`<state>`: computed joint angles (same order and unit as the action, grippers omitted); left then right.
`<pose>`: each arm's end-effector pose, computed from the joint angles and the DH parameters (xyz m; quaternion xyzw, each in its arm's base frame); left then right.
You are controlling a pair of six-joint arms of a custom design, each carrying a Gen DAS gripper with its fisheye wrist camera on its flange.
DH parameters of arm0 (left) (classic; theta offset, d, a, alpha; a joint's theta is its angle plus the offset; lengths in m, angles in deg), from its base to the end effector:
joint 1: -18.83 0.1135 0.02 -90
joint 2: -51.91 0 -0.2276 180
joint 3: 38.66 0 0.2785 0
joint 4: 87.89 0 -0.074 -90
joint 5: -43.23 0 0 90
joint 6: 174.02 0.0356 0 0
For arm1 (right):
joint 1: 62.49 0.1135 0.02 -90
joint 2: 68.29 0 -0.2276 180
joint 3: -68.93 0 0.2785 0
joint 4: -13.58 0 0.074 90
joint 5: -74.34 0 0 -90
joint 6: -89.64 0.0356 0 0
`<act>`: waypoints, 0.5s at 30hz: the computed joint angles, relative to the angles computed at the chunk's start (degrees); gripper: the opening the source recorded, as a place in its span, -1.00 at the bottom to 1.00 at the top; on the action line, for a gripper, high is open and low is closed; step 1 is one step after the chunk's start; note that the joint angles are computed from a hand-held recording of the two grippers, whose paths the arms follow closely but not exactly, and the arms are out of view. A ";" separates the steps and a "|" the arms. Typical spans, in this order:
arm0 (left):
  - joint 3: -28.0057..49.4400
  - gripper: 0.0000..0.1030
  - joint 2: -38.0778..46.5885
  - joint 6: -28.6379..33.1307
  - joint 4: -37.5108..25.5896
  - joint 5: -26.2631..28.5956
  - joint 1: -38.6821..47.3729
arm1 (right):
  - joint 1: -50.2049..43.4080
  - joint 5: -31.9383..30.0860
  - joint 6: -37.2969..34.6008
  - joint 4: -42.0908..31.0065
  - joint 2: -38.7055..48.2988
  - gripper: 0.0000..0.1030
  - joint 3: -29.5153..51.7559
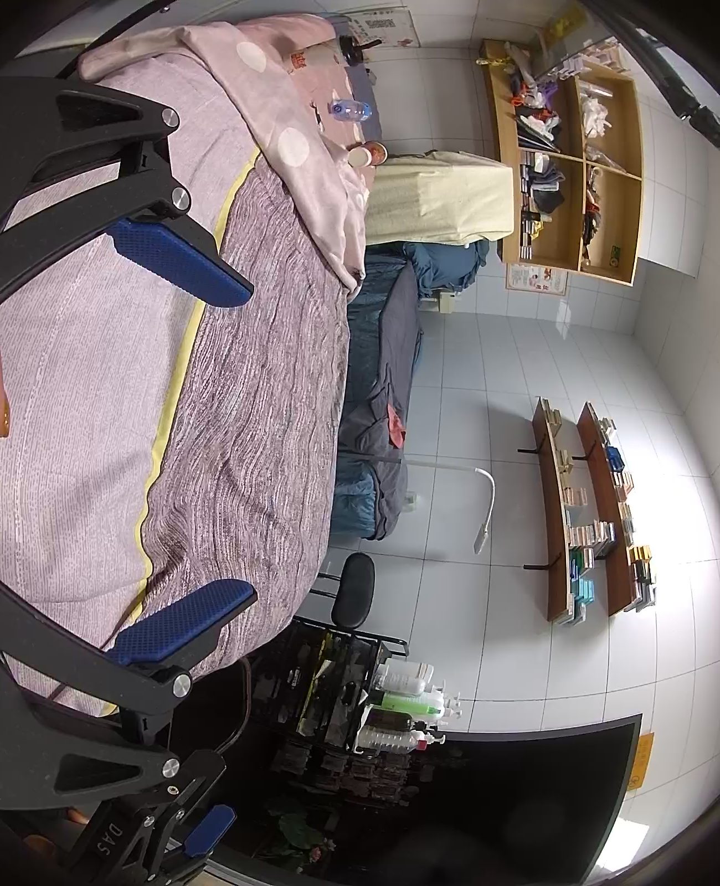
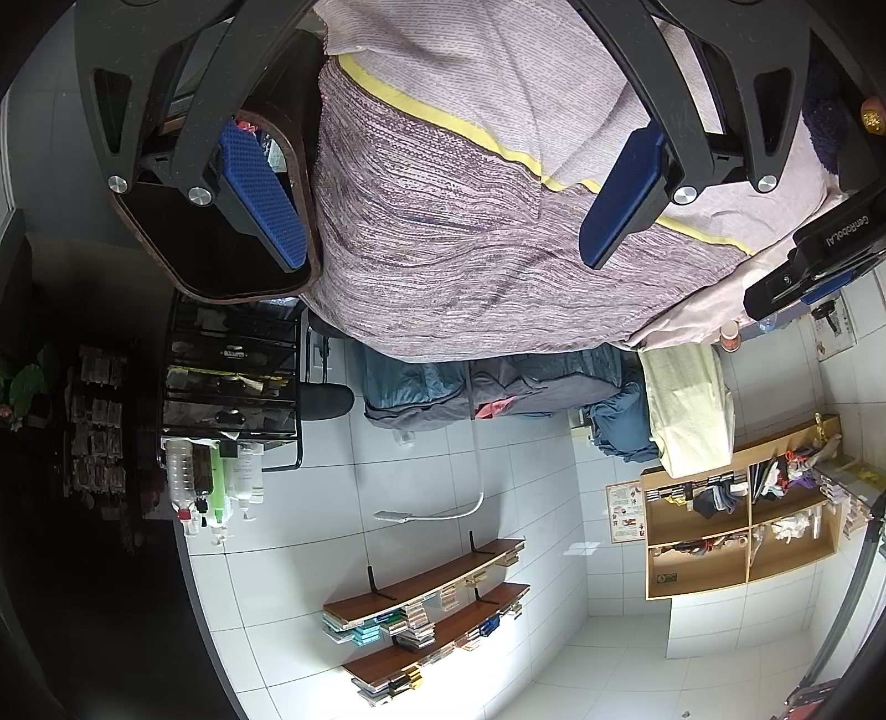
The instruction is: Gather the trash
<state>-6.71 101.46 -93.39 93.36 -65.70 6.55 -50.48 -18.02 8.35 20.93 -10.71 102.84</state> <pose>0.2381 -0.0400 0.1722 -0.0785 0.7918 0.0183 0.6054 0.2522 0.0552 0.1630 -0.0354 0.7995 0.1240 0.5867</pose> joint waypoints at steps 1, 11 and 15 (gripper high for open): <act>-0.01 0.88 -0.01 0.00 -0.03 0.10 0.12 | 0.20 0.13 0.13 0.20 0.12 0.89 -0.11; 0.96 0.88 1.76 -0.33 -0.73 0.48 0.72 | 0.87 0.36 1.09 -0.10 1.41 0.89 0.28; 1.15 0.88 2.24 -0.42 -0.88 0.66 1.00 | 0.74 -0.21 1.35 -0.55 2.68 0.89 1.35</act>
